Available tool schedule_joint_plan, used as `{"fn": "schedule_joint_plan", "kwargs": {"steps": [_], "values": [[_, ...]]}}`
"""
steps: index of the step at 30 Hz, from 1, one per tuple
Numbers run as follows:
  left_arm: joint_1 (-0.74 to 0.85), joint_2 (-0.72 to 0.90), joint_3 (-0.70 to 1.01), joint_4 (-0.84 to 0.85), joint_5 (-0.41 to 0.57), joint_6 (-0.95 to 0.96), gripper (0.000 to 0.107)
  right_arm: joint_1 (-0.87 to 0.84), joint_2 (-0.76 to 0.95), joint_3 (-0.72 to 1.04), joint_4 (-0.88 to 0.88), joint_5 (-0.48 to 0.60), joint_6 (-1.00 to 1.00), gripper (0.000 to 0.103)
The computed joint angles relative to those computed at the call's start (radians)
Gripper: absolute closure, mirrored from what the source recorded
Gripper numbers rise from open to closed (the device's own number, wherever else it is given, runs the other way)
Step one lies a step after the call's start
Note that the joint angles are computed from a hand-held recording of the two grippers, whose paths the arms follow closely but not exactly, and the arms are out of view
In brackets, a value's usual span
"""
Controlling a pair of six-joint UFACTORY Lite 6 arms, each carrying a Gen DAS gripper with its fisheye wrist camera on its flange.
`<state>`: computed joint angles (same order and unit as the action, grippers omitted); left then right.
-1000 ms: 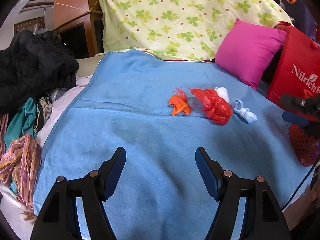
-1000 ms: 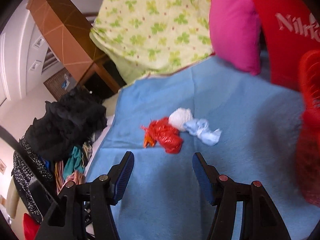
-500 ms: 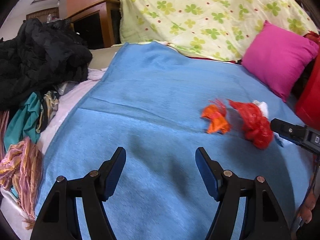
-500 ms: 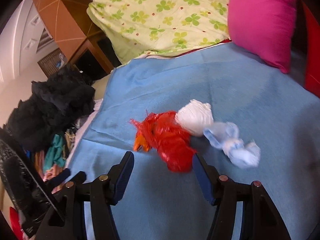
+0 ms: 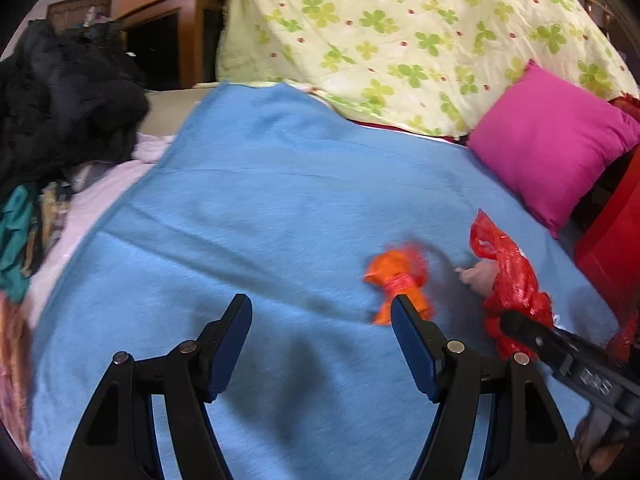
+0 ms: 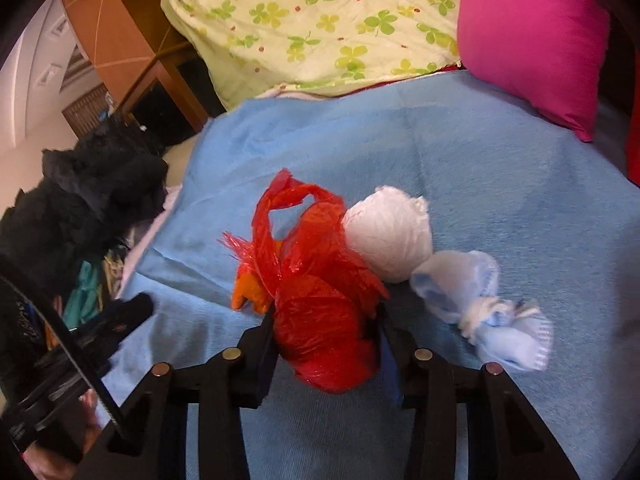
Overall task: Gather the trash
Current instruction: 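Grasp the orange bag with the left tool while the right tool grasps the red plastic bag, then lift the orange bag with the left tool while the right tool lifts the red bag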
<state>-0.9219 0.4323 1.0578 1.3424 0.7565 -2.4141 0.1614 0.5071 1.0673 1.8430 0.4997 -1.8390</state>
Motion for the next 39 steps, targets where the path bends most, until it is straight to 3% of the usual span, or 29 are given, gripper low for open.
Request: {"fn": "schedule_joint_plan", "kwargs": {"steps": [5, 13, 15, 17, 19, 26, 34, 39], "values": [[0.054, 0.150, 0.191, 0.008, -0.068, 0.108, 0.035, -0.094, -0.128, -0.102, -0.090, 0.110, 0.067, 0.057], [0.142, 0.320, 0.418, -0.143, -0.176, 0.316, 0.035, -0.161, -0.269, -0.198, -0.104, 0.161, 0.057, 0.057], [0.168, 0.322, 0.408, -0.134, -0.238, 0.292, 0.042, -0.174, -0.294, -0.213, -0.106, 0.166, 0.054, 0.057], [0.189, 0.322, 0.392, -0.128, -0.301, 0.271, 0.071, -0.195, -0.318, -0.225, -0.122, 0.181, 0.066, 0.057], [0.201, 0.316, 0.370, -0.092, -0.346, 0.216, 0.073, -0.223, -0.345, -0.241, -0.134, 0.204, 0.071, 0.057], [0.106, 0.186, 0.283, 0.009, -0.219, 0.099, 0.075, -0.298, -0.461, -0.306, -0.171, 0.266, 0.090, 0.057], [-0.137, 0.032, 0.264, -0.054, 0.103, 0.163, 0.075, -0.423, -0.674, -0.430, -0.193, 0.375, 0.079, 0.057], [-0.270, 0.023, 0.312, -0.091, 0.273, 0.227, 0.075, -0.564, -0.839, -0.529, -0.277, 0.464, 0.105, 0.057]]}}
